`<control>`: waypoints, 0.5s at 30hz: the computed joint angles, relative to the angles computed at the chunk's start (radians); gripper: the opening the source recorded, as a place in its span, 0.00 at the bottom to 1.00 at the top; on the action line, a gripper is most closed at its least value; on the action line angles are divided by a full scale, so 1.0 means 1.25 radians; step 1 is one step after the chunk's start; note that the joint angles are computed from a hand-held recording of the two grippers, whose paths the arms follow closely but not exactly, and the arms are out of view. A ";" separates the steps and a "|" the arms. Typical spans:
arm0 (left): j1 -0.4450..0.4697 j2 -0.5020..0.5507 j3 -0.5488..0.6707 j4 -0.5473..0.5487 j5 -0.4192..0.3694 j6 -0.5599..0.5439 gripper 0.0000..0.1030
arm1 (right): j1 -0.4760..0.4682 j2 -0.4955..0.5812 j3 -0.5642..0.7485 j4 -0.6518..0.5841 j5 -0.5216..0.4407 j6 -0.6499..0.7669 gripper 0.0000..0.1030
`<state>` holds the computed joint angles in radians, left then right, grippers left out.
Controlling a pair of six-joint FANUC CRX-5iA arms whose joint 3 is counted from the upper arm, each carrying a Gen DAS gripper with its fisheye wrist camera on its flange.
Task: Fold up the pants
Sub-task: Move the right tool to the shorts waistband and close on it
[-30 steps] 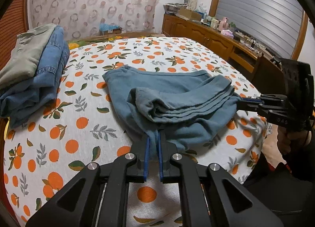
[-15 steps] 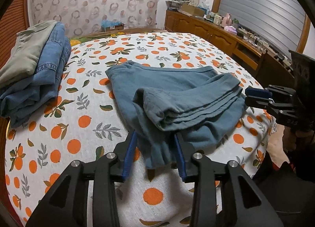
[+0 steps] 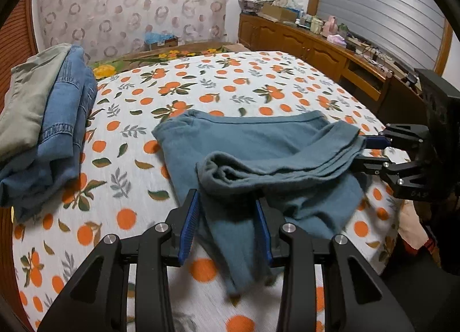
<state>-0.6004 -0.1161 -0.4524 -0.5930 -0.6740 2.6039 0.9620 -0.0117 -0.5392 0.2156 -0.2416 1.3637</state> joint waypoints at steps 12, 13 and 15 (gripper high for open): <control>0.115 0.000 -0.028 0.092 0.107 -0.112 0.37 | -0.030 0.107 0.140 -0.088 -0.030 0.091 0.38; 0.119 0.000 -0.032 0.094 0.116 -0.114 0.37 | -0.036 0.113 0.159 -0.136 -0.040 0.138 0.38; 0.120 -0.004 -0.039 0.093 0.135 -0.116 0.34 | -0.050 0.124 0.194 -0.226 -0.063 0.221 0.38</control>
<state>-0.4504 -0.1205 -0.5015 -0.4765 -0.5051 2.4587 0.8994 0.1437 -0.2964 -0.0666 -0.3209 1.6402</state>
